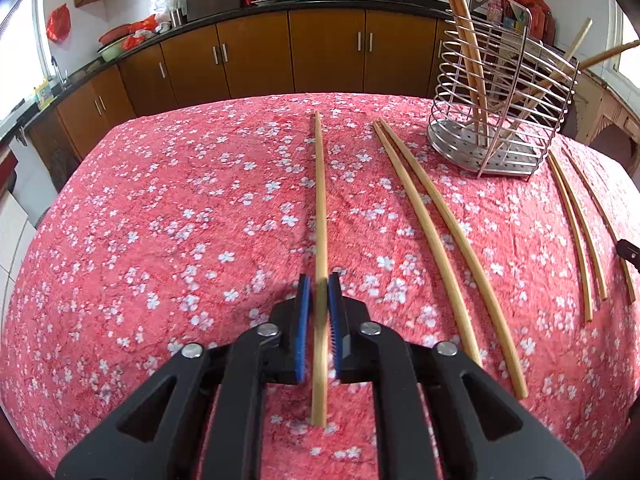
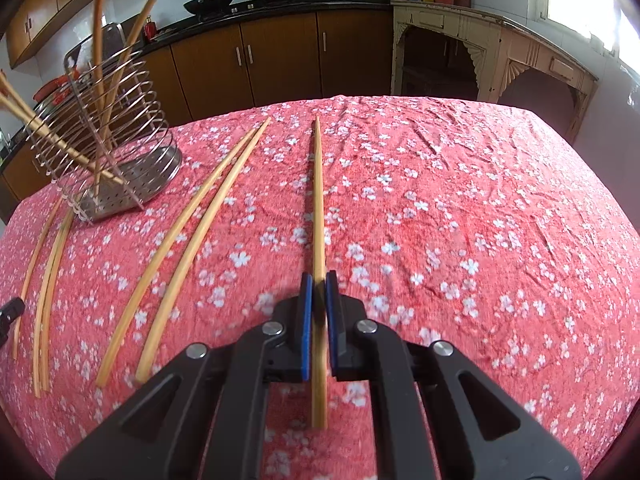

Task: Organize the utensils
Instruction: 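Lift both held chopsticks upright and carry them over the wire holder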

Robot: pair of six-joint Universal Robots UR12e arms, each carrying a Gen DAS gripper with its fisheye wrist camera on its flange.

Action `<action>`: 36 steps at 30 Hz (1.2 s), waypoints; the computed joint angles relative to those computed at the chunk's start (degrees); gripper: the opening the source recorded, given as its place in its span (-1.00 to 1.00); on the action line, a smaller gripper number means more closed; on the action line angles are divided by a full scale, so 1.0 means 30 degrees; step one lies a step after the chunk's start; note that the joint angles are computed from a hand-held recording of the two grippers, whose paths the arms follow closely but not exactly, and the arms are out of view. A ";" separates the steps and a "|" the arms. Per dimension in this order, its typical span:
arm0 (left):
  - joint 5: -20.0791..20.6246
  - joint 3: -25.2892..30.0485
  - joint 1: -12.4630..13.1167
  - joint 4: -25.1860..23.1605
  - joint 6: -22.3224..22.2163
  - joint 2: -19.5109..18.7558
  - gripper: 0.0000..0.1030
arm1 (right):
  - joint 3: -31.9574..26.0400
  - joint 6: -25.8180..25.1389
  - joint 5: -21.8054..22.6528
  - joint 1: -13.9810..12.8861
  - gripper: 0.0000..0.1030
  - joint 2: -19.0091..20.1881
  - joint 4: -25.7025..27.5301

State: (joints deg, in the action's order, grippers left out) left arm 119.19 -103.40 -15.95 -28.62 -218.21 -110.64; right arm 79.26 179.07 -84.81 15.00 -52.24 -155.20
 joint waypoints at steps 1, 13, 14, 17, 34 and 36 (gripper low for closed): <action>0.0047 -0.0072 -0.0024 -0.0023 -0.0027 0.0055 -0.69 | 0.0187 -0.0070 0.0061 -0.0006 -0.85 -0.0109 -0.0082; -0.0435 -0.1036 -0.0153 0.1590 0.0735 0.0687 -0.87 | 0.1876 -0.0561 0.0827 -0.0402 -0.85 -0.1291 -0.1196; -0.0335 -0.1170 -0.0197 0.1926 0.0871 0.0802 -0.87 | 0.2093 -0.0584 0.0885 -0.0462 -0.85 -0.1476 -0.1484; -0.0013 -0.1582 -0.0323 0.3146 0.1301 0.1220 -0.87 | 0.2543 -0.0546 0.1216 -0.0656 -0.85 -0.1947 -0.2214; 0.2437 -0.1983 -0.0753 1.0224 0.2819 0.2248 -0.88 | 0.2898 0.1430 0.3892 -0.1350 -0.85 -0.2825 -0.8639; 0.2466 -0.1925 -0.0738 1.0401 0.2940 0.2263 -0.88 | 0.2754 0.1538 0.4028 -0.1332 -0.85 -0.2772 -0.8786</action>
State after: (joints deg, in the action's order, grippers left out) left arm 126.58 -109.18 -18.17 2.59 -209.39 -103.85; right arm 87.52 183.68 -72.72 11.00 -60.55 -181.55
